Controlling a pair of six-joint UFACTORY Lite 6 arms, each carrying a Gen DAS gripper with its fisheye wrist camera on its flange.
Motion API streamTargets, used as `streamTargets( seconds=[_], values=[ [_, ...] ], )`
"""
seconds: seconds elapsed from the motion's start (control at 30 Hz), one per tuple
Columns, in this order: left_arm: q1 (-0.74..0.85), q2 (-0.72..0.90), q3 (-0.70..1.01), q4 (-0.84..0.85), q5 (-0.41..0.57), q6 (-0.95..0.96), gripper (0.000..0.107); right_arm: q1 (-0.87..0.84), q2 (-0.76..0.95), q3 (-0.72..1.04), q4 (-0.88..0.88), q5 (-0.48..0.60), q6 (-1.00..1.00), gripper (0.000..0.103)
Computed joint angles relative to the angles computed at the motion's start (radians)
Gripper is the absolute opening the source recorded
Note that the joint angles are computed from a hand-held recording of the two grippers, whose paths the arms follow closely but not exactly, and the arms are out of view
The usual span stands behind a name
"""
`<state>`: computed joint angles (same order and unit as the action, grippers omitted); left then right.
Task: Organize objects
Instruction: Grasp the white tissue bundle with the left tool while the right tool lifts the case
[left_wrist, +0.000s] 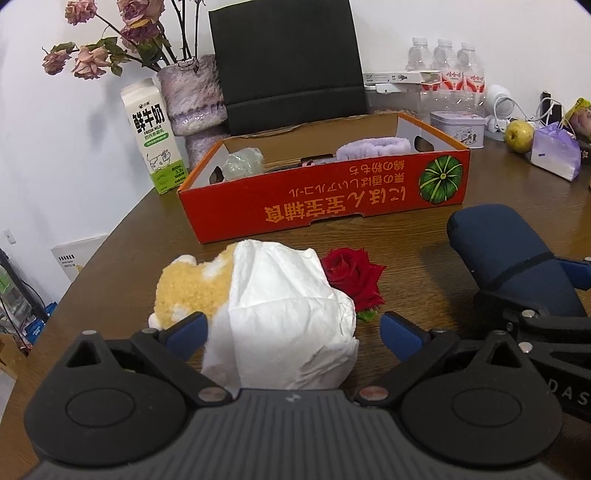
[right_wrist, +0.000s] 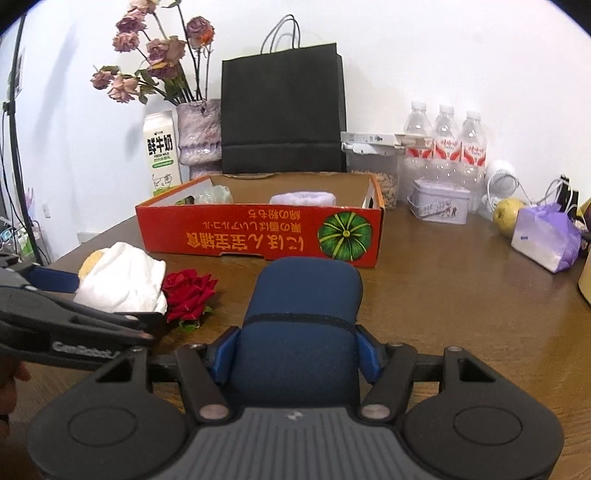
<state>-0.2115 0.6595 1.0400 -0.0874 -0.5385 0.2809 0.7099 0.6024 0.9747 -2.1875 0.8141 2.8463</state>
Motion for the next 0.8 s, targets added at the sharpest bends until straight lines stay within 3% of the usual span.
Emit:
streamTargets(
  seconds=[0.27,0.63,0.8],
  values=[
    [-0.013,-0.008,-0.053,-0.066,-0.104,0.034,0.057,0.012,0.0,0.002,0.018,0.016,-0.005,0.063],
    [0.035,-0.091,-0.167,0.058,-0.164,-0.035,0.043,0.029,0.005,-0.001,0.021,0.047,-0.015,0.063],
    [0.071,-0.144,-0.234,0.124,-0.196,-0.074,0.042,0.05,0.008,-0.001,0.048,0.083,-0.04,0.063]
  ],
)
